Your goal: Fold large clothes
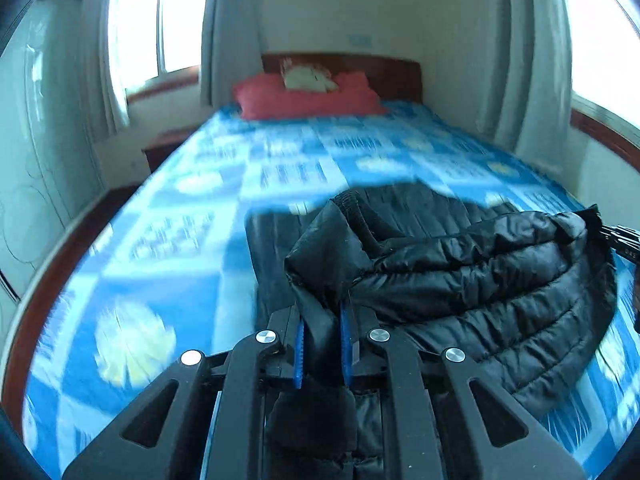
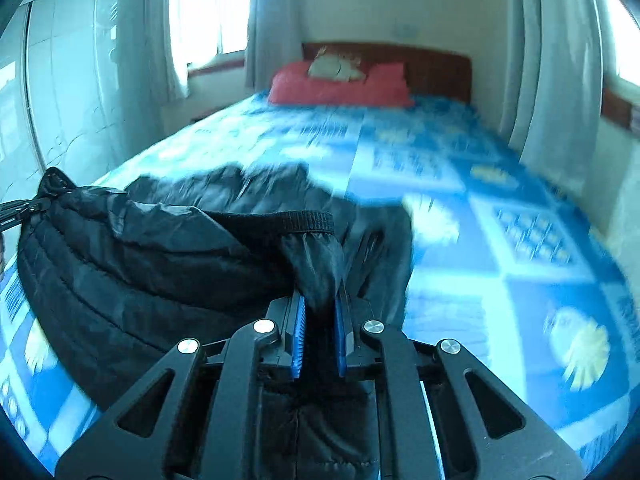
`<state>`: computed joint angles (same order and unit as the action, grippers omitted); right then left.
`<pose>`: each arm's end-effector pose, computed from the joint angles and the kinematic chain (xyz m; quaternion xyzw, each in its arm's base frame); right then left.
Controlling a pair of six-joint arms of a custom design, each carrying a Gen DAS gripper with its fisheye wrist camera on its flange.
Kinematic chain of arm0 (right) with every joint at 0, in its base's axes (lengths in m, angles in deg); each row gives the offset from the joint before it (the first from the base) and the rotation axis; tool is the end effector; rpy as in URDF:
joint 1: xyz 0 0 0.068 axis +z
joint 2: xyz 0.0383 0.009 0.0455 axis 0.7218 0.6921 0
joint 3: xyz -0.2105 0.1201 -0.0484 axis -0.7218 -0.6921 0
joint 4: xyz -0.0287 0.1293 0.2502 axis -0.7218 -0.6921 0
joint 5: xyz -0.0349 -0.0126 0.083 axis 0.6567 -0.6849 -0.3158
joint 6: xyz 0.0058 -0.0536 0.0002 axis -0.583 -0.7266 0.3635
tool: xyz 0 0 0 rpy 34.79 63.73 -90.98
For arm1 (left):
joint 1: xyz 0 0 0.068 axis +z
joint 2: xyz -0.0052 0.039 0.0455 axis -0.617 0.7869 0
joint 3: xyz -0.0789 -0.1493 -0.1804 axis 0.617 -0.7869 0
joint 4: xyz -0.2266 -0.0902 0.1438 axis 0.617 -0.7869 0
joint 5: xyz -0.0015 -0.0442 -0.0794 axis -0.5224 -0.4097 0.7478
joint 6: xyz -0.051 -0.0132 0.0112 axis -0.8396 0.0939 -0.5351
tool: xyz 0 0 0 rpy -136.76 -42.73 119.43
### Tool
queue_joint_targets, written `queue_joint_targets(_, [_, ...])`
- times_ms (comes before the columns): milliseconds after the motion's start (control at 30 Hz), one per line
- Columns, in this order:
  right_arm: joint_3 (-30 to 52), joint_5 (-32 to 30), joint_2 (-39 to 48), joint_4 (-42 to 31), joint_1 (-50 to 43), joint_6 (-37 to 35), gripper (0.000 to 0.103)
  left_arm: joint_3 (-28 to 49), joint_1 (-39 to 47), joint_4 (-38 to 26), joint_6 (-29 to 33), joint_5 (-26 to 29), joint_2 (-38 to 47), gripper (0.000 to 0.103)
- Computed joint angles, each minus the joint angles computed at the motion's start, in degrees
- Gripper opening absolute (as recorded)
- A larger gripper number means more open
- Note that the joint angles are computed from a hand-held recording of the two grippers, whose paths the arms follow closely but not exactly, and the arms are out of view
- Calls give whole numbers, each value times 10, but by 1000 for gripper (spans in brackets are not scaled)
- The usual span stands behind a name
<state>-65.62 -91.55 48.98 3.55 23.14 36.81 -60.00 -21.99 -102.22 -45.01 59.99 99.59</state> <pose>0.1785 -0.0603 0.1882 -0.0471 0.8876 0.0315 0.4570 0.2140 0.0470 0.1737 0.1109 0.8850 -0.0522 0.4491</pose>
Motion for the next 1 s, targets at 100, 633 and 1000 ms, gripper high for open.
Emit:
queue_joint_targets(100, [78, 68, 156, 112, 65, 65, 12, 78, -54, 67, -45, -64, 119, 13])
queue_joint_targets(633, [492, 265, 780, 221, 184, 149, 12, 522, -169, 126, -103, -321, 717, 14])
queue_joint_targets(1000, [541, 292, 863, 199, 182, 190, 32, 560, -163, 146, -129, -298, 790, 25])
